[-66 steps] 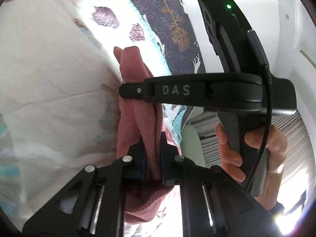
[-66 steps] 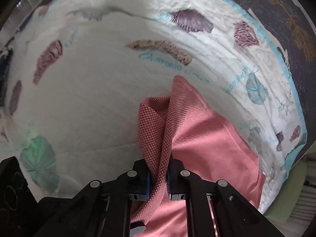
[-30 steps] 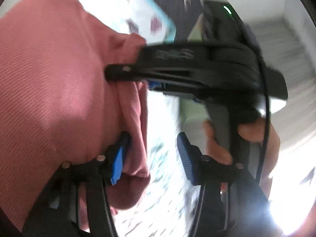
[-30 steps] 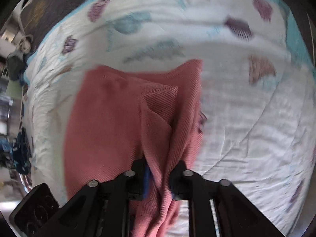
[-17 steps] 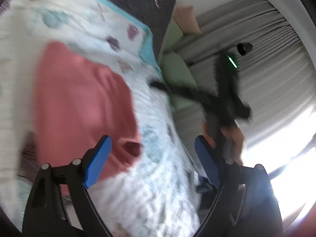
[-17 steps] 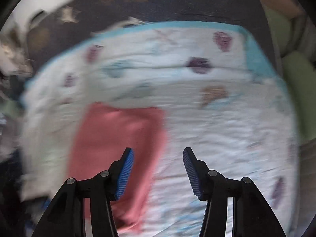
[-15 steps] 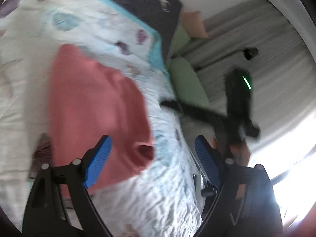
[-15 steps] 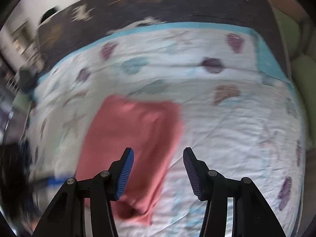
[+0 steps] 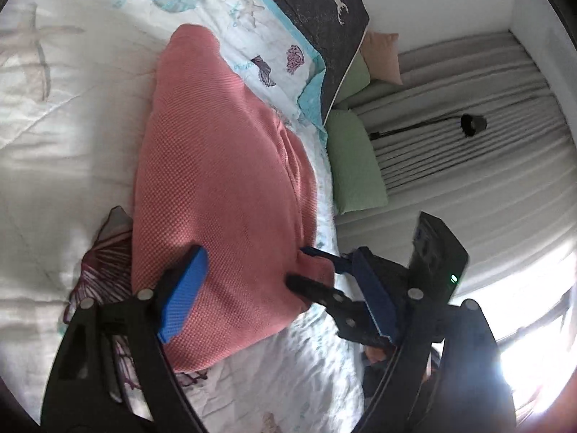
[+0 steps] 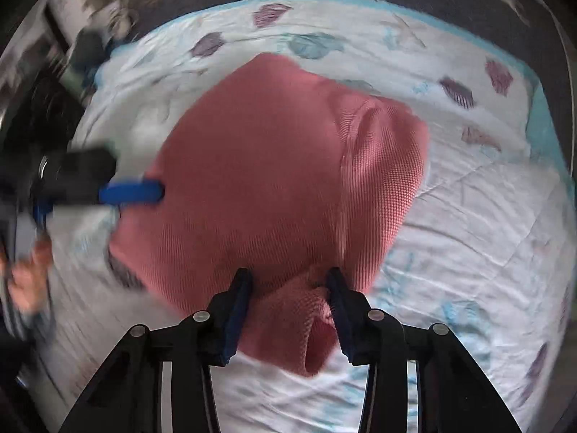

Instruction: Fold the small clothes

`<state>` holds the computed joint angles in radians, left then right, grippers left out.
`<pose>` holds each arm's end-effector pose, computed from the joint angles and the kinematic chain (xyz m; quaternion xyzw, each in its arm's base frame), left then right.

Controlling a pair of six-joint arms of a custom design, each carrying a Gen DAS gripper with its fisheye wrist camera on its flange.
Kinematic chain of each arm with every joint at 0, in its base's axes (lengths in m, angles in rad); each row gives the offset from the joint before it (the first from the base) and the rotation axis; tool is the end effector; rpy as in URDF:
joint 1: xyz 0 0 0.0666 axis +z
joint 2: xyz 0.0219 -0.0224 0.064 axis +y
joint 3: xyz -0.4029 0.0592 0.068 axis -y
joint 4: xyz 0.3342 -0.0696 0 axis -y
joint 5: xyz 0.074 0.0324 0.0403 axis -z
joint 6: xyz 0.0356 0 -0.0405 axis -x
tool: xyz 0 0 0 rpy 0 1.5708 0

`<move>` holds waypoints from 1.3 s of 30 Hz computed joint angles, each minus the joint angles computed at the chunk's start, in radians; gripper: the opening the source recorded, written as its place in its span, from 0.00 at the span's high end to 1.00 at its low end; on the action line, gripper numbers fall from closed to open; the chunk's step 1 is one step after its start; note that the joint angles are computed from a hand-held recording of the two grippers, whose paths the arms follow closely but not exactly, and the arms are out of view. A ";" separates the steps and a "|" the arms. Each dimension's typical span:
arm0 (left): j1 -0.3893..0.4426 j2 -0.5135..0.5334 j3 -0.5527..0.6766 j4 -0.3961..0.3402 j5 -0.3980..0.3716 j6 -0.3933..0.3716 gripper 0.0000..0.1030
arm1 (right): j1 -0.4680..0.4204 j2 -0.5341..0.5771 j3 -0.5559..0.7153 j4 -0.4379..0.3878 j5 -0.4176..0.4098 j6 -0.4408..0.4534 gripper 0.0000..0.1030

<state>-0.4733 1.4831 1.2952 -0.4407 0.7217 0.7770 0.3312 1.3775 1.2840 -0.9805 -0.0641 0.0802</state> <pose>0.4021 -0.2328 0.4161 0.0323 0.8483 -0.5036 0.1602 0.3739 0.1306 0.4115 -0.2056 0.9468 0.0616 0.2399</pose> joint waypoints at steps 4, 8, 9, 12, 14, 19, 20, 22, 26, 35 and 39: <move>-0.003 -0.005 0.008 -0.031 -0.011 -0.018 0.20 | -0.009 -0.042 -0.046 -0.040 0.090 0.064 0.53; 0.022 0.033 0.096 -0.134 0.057 0.007 0.20 | -0.021 -0.065 -0.002 -0.037 0.130 0.039 0.50; 0.027 0.033 0.103 -0.124 0.060 0.017 0.20 | -0.024 -0.075 0.009 -0.011 0.116 0.018 0.49; 0.025 0.034 0.126 -0.101 0.012 -0.004 0.19 | -0.029 -0.065 0.041 0.082 0.060 -0.074 0.35; 0.019 0.056 0.146 -0.154 -0.022 -0.047 0.19 | -0.017 -0.029 0.057 0.140 0.057 -0.111 0.35; 0.030 0.072 0.054 -0.030 0.035 -0.029 0.19 | 0.016 0.108 0.088 0.082 0.126 -0.145 0.33; 0.030 0.070 0.053 -0.031 0.038 -0.046 0.19 | 0.018 0.118 0.065 0.105 0.141 -0.131 0.28; 0.030 0.069 0.078 -0.077 0.036 -0.072 0.19 | 0.011 0.097 0.022 0.165 0.145 -0.130 0.27; 0.068 0.079 0.151 -0.172 0.084 -0.052 0.19 | -0.046 0.050 0.063 0.127 0.033 -0.184 0.27; 0.163 0.123 0.073 -0.102 0.205 0.082 0.11 | -0.354 0.106 0.090 0.194 -0.571 -0.441 0.00; 0.152 0.120 0.060 -0.060 0.223 0.060 0.07 | -0.371 0.187 0.075 0.217 -0.660 -0.485 0.00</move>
<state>-0.3217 1.6032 1.3555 -0.5007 0.9450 0.8375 -0.0403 1.5644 1.3588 -0.7633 -0.7245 -0.4050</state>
